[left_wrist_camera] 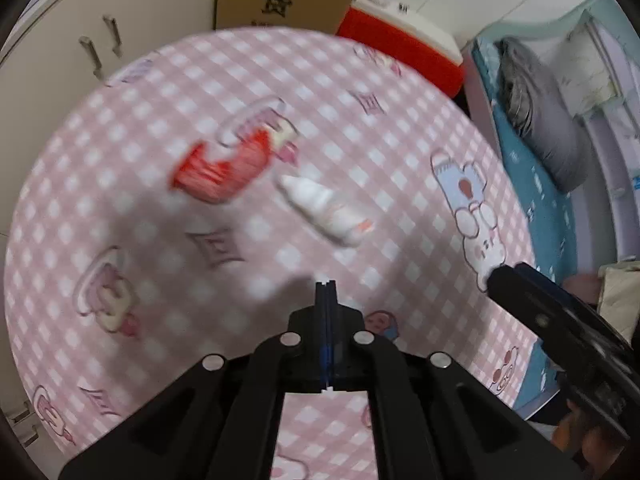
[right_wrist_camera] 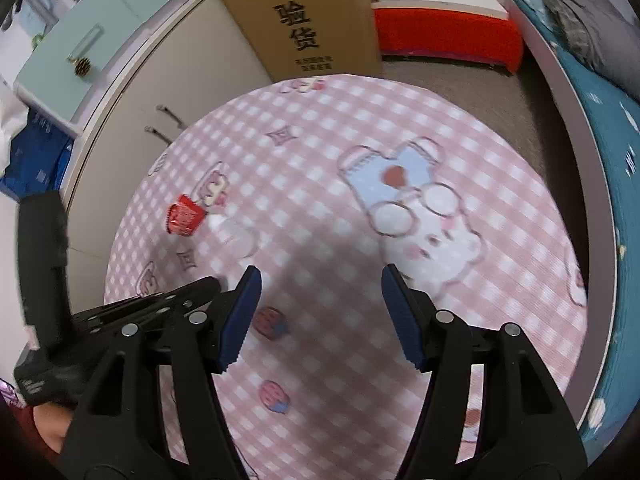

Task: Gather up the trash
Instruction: 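Move both open tools back over the red wrapper and white bottle, then grasp the red wrapper with the left tool while the right tool grasps the white eye-drop bottle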

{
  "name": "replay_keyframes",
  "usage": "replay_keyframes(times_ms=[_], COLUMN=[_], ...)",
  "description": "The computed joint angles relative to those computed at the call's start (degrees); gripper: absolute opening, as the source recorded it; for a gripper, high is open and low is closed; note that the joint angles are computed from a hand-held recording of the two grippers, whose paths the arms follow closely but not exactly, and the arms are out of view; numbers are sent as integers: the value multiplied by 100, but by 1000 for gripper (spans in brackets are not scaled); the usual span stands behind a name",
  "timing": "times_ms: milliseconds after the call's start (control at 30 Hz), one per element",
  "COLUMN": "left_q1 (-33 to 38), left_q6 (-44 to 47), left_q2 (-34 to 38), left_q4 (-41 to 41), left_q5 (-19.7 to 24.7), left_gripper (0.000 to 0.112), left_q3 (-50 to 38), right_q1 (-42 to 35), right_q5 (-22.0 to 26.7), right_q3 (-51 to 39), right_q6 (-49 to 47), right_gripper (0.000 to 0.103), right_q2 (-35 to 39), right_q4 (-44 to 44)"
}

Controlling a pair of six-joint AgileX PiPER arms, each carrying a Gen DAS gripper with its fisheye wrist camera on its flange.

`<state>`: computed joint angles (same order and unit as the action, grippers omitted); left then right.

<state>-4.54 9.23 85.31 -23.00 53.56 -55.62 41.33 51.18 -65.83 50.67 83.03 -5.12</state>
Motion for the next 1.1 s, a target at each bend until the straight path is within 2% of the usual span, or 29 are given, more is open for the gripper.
replay_keyframes(times_ms=[267, 367, 400, 433, 467, 533, 600, 633, 667, 900, 1100], left_q1=[1829, 2118, 2180, 2222, 2242, 2220, 2166, 2101, 2073, 1378, 624], left_q6=[1246, 1217, 1185, 1063, 1049, 1049, 1055, 1011, 992, 873, 848], left_q2=[-294, -233, -193, -138, -107, -143, -75, -11, 35, 460, 774], left_q4=[-730, -750, -808, -835, -869, -911, -898, -913, -908, -733, 94], left_q5=[556, 592, 595, 628, 626, 477, 371, 330, 301, -291, -720], left_gripper=[0, 1, 3, 12, 27, 41, 46, 50, 52, 56, 56], left_q3=[51, -5, -16, -50, -68, -33, -89, -129, -168, -438, -637], right_q1=[364, 531, 567, 546, 508, 480, 425, 416, 408, 128, -298], right_q5=[40, 332, 609, 670, 553, 563, 606, 619, 626, 80, -265], right_q3=[-1231, -1844, -2146, -2276, -2276, -2392, -2474, -2466, -2435, -1556, -1032], right_q6=[-291, -557, -757, -935, -1071, -1313, -1649, -1682, -1694, -1329, -1266], right_gripper=[63, 68, 68, 68, 68, 67, 53, 39, 35, 34, 34], right_q2=[1144, 1689, 1992, 2150, 2197, 2338, 2483, 2509, 2524, 1959, 1608], right_q4=[-96, -533, -645, -614, -540, -462, -225, -185, -170, -104, 310])
